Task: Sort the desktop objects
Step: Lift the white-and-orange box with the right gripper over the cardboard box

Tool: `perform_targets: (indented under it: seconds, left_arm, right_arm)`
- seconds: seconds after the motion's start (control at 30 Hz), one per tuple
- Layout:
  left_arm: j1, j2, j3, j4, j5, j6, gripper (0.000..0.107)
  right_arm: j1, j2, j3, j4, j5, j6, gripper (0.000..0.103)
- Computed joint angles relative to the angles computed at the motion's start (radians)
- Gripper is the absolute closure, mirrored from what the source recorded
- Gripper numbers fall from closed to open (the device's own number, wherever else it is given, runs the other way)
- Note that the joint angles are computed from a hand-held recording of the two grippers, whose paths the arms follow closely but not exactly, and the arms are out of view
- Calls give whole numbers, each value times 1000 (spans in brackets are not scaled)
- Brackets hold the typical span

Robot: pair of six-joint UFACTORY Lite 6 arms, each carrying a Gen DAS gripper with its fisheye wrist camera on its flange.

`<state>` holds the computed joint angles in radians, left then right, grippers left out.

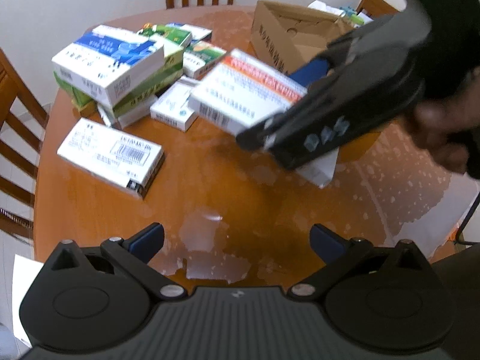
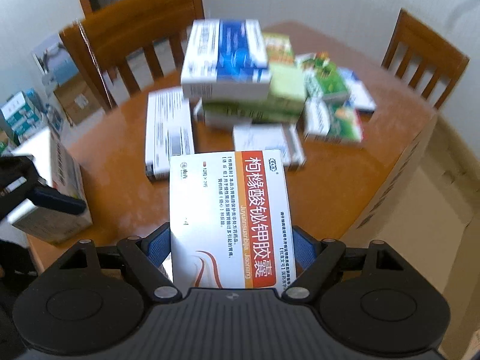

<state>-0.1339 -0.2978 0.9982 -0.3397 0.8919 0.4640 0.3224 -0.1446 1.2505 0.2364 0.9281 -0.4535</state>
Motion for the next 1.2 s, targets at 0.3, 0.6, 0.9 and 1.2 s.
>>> perform_targets:
  seconds: [0.3,0.6,0.9,1.2]
  left_arm:
    - [-78,86,99,32,-12,-29,4]
    - [-161,165,187,118,-7,-143,4]
    - [-263,209,242,194,5,-304,4]
    - [-340,208,255,282,32,-453,4]
  right_arm:
    - [-318,145,380,115,159,-137,18]
    - [-641,435,673,104,226,-180,18]
    - [-695,591,678,147,244,-44,18]
    - [-604,594,514,136,149,114,18]
